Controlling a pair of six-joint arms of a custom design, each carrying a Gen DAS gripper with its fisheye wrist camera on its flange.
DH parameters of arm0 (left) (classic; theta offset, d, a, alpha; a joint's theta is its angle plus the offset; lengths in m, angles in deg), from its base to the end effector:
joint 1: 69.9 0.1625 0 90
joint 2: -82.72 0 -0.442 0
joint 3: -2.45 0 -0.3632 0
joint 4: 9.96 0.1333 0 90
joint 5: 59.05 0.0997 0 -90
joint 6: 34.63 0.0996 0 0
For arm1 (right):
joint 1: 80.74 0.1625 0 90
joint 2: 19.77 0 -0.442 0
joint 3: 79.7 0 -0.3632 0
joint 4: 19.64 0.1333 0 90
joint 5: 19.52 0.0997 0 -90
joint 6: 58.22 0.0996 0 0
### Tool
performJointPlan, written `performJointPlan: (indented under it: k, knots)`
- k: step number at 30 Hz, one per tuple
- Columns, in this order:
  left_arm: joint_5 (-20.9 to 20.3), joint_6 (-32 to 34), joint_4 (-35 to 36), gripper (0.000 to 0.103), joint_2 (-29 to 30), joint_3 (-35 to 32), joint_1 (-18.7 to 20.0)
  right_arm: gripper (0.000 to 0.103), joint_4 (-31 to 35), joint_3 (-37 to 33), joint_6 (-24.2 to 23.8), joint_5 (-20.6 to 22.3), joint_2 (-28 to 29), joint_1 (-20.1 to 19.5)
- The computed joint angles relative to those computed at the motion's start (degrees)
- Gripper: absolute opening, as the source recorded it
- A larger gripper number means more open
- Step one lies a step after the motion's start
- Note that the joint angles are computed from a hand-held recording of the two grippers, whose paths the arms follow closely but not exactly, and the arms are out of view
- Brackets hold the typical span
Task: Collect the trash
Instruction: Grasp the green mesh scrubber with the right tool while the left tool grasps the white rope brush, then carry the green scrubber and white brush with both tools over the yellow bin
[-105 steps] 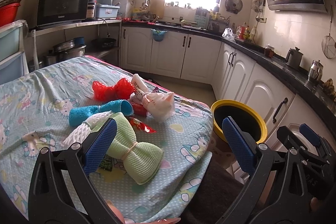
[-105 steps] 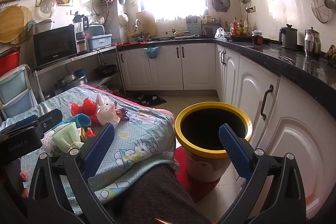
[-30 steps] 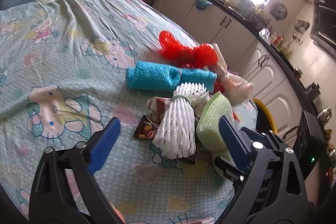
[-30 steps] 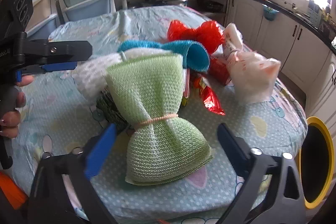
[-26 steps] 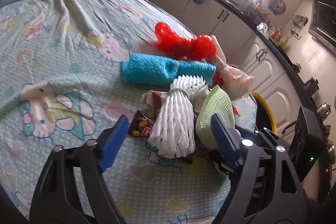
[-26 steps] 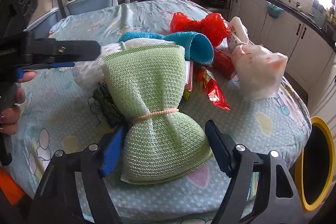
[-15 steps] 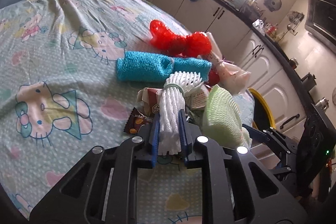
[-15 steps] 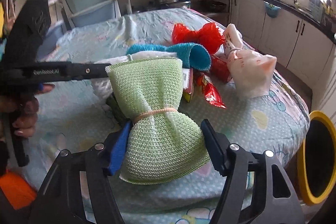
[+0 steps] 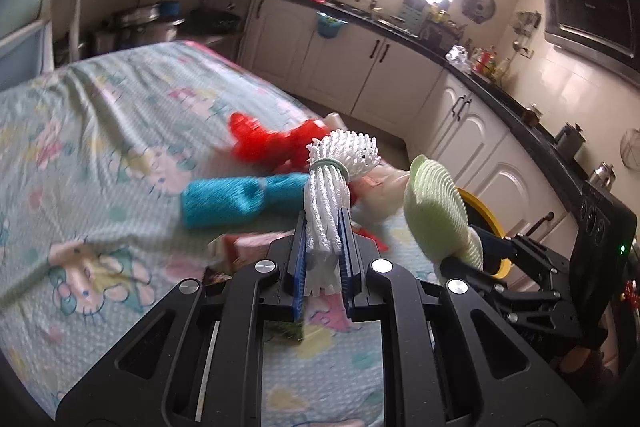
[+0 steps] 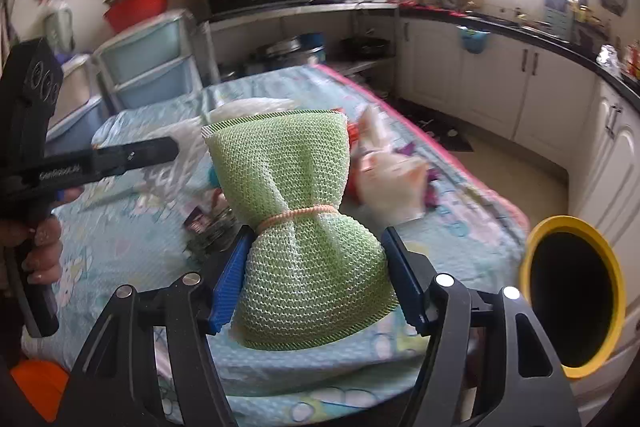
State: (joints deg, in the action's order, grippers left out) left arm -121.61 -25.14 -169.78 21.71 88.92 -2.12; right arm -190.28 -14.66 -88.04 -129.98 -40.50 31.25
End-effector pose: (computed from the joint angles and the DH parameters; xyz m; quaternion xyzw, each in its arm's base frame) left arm -0.0895 -0.6929 0.3995 0.1596 0.8898 -0.3888 0.1776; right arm 0.3942 -0.7132 0.0491 0.3587 -0.8653 0.2946 0.1893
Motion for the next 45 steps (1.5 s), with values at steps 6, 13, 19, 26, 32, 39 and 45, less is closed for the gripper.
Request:
performJointPlan:
  k: [6, 13, 19, 26, 32, 39, 45]
  knots:
    - [0.03, 3.1, -0.07, 0.009, 2.52, -2.39, -1.69, 0.063, -5.42, 2.13, 1.28, -2.21, -2.53, -0.83]
    - [-1.15, 5.83, 0.24, 0.009, 5.74, -5.17, -3.32, 0.063, -10.71, 4.58, 2.1, -4.8, -5.43, -1.95]
    - [-2.62, 7.14, 1.45, 0.009, 8.27, -7.56, -4.27, 0.063, -13.88, 5.34, 2.69, -7.41, -6.82, -2.61]
    - [-4.36, 8.26, 1.84, 0.009, 11.24, -9.52, -5.52, 0.063, -17.76, 6.91, 4.06, -10.58, -8.7, -3.8]
    - [-5.65, 8.95, 2.92, 0.009, 14.05, -12.26, -6.18, 0.063, -20.59, 8.16, 4.82, -12.41, -10.12, -5.06]
    - [-7.33, 9.07, 5.66, 0.009, 17.54, -16.17, -6.49, 0.064, -22.34, 8.7, 6.23, -14.49, -10.73, -5.98]
    - [-8.63, 9.12, 8.06, 0.009, 20.95, -19.82, -6.69, 0.064, -23.72, 9.27, 7.96, -16.67, -11.03, -7.54]
